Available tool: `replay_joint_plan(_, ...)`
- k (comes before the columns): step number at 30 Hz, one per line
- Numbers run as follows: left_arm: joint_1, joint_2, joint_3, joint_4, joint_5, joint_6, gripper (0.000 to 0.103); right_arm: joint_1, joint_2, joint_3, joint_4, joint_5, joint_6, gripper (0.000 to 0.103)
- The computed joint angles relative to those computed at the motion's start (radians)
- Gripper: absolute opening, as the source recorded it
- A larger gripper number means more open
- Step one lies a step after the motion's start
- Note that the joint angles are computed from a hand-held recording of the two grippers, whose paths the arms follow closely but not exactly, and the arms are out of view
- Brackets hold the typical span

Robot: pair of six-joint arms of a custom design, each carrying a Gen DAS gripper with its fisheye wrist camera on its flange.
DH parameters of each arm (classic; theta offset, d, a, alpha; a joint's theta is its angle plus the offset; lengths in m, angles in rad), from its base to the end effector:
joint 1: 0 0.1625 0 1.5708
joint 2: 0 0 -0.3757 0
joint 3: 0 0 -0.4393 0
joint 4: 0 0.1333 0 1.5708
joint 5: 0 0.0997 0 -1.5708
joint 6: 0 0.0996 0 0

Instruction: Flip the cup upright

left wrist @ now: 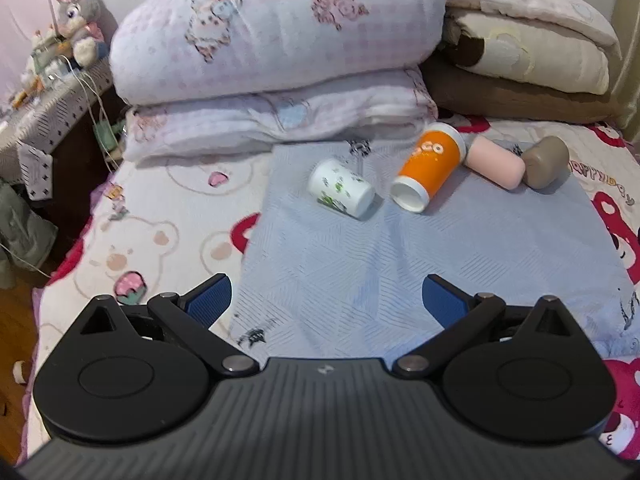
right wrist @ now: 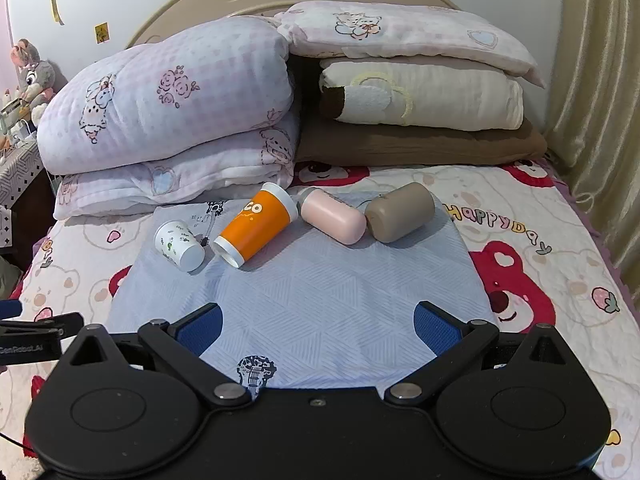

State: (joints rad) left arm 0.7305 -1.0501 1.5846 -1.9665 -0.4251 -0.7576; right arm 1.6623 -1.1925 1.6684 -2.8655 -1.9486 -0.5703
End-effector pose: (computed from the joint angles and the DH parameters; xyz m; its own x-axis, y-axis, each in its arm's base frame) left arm -0.3406 -0.6059 0.2101 -0.6386 -0.1698 -0.7505 0.4113 0.7490 -0.5195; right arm 0.1569 -0.6534 0.3200 -0.7661 -0.2129 0.6064 -0.5655 0.6716 -0.4787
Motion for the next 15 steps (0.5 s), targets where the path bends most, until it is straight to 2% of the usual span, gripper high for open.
replay_joint_plan(3,-0.013,-0.019,0.023,-0.013,0.029,0.004,0.103,0.000,0.001,0.002,-0.010,0.000,0.004,0.103)
replay_joint_plan(15,0.003,-0.039,0.030,-0.029,0.014,-0.038,0.103,-0.006,0.009,-0.002,-0.020,0.001,-0.002,0.103)
